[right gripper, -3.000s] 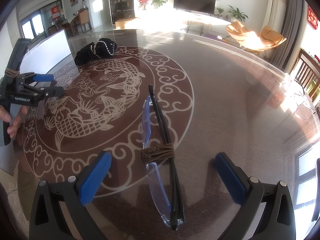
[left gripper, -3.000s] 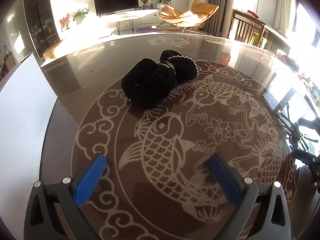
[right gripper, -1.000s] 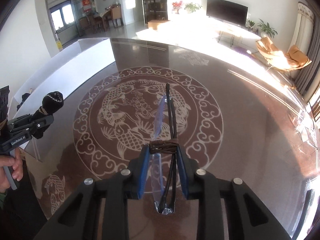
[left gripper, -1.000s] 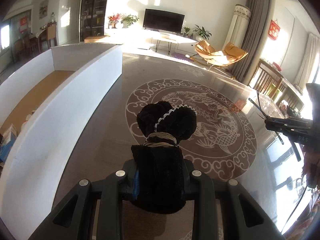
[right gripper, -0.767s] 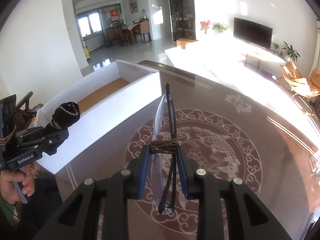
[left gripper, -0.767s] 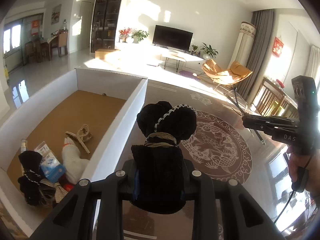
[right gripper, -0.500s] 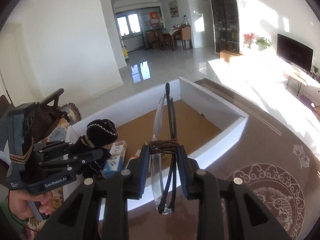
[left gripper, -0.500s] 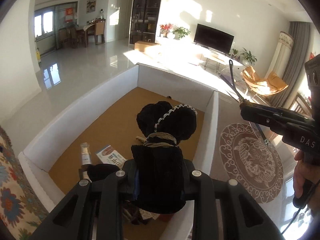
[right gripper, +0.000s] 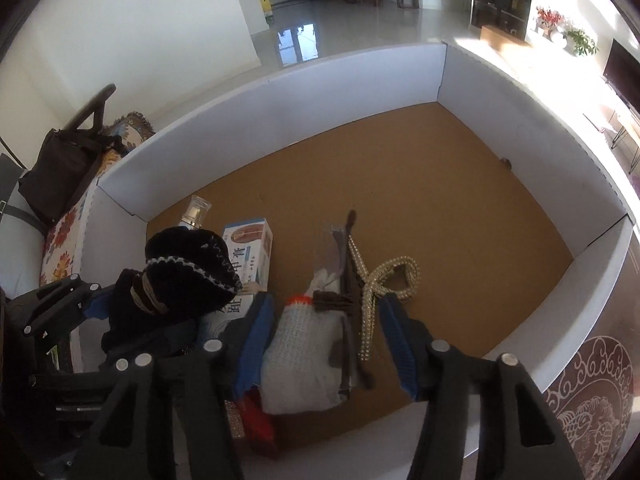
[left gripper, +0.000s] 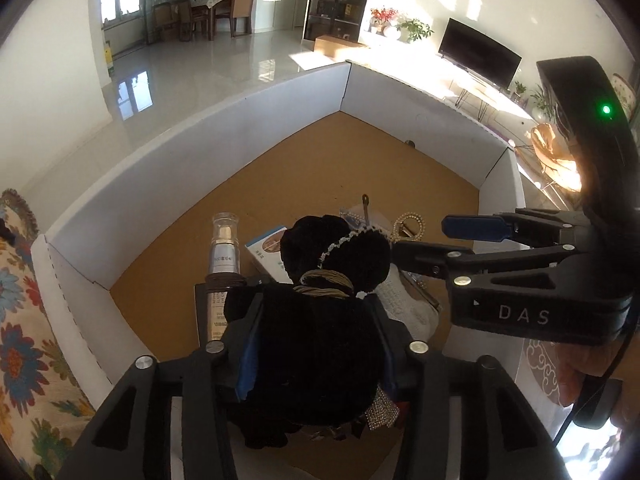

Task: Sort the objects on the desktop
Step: 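Carry the glasses and gloves into the cardboard bin and open both tools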

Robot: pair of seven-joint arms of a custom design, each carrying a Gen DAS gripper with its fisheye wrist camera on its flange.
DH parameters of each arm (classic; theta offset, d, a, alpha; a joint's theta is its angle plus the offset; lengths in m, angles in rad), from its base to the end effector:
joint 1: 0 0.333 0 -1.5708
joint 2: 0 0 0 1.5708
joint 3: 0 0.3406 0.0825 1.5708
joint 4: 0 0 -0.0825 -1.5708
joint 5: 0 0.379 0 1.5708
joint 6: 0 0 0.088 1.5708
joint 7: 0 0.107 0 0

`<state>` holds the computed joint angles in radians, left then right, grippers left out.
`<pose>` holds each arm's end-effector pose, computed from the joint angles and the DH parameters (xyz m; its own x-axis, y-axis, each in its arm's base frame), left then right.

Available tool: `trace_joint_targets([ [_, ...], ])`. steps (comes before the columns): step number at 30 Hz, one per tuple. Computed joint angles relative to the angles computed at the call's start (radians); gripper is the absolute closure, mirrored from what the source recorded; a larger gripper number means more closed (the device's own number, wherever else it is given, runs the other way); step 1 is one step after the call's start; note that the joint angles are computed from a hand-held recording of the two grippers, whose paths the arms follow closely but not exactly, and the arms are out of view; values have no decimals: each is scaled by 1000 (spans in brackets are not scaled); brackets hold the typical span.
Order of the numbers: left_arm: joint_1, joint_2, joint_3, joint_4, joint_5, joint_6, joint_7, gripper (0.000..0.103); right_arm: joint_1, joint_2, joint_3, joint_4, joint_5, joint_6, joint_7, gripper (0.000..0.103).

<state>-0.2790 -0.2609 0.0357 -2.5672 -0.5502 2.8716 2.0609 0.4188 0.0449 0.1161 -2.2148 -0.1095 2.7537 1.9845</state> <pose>0.4482 -0.0805 0.4405 -0.2809 -0.9482 0.1487 -0.8132 0.1529 -0.5615 0.4891 0.2943 0.4398 0.2357 -0.9648 -0.1167 -0.8724 -0.1572 -0.4628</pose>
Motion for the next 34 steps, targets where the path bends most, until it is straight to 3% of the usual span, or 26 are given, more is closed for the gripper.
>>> trace_joint_targets([
  [1, -14, -12, 12, -16, 13, 28, -22, 25, 3, -15, -5, -6, -46, -2, 36, 25],
  [3, 38, -37, -45, -52, 94, 118, -123, 14, -4, -67, -4, -24, -82, -27, 55, 19],
  [5, 171, -56, -163, -72, 241, 157, -292, 13, -21, -112, 8, -28, -111, -75, 65, 12],
  [6, 207, -66, -190, -71, 285, 144, -343, 13, -30, -130, 16, -21, -125, -107, 64, 9],
  [10, 180, -100, -153, -61, 323, 83, -398, 11, -65, -189, 48, -15, -207, -202, 95, 3],
  [14, 283, -142, -237, -68, 476, 53, -569, 11, -81, -224, 67, -31, -212, -220, 102, 1],
  [17, 307, -180, -253, -90, 533, 57, -654, 11, -82, -228, 79, -34, -206, -233, 89, 1],
  [21, 402, -231, -339, -113, 661, 76, -787, 11, -75, -214, 95, -32, -228, -240, 84, 1],
  [26, 461, -273, -392, -117, 761, 69, -907, 10, -68, -211, 90, -54, -233, -207, 91, 1],
  [27, 466, -279, -398, -110, 775, 43, -930, 0, -70, -212, 90, -60, -235, -200, 98, 1],
  [29, 470, -286, -399, -107, 794, 20, -976, 0, -75, -213, 89, -69, -240, -188, 108, 1],
  [32, 362, -259, -291, -113, 763, 37, -956, 0, -82, -209, 86, -70, -240, -185, 121, 1],
  [34, 365, -259, -291, -112, 799, 37, -985, 0, -83, -208, 82, -68, -232, -181, 122, 1],
])
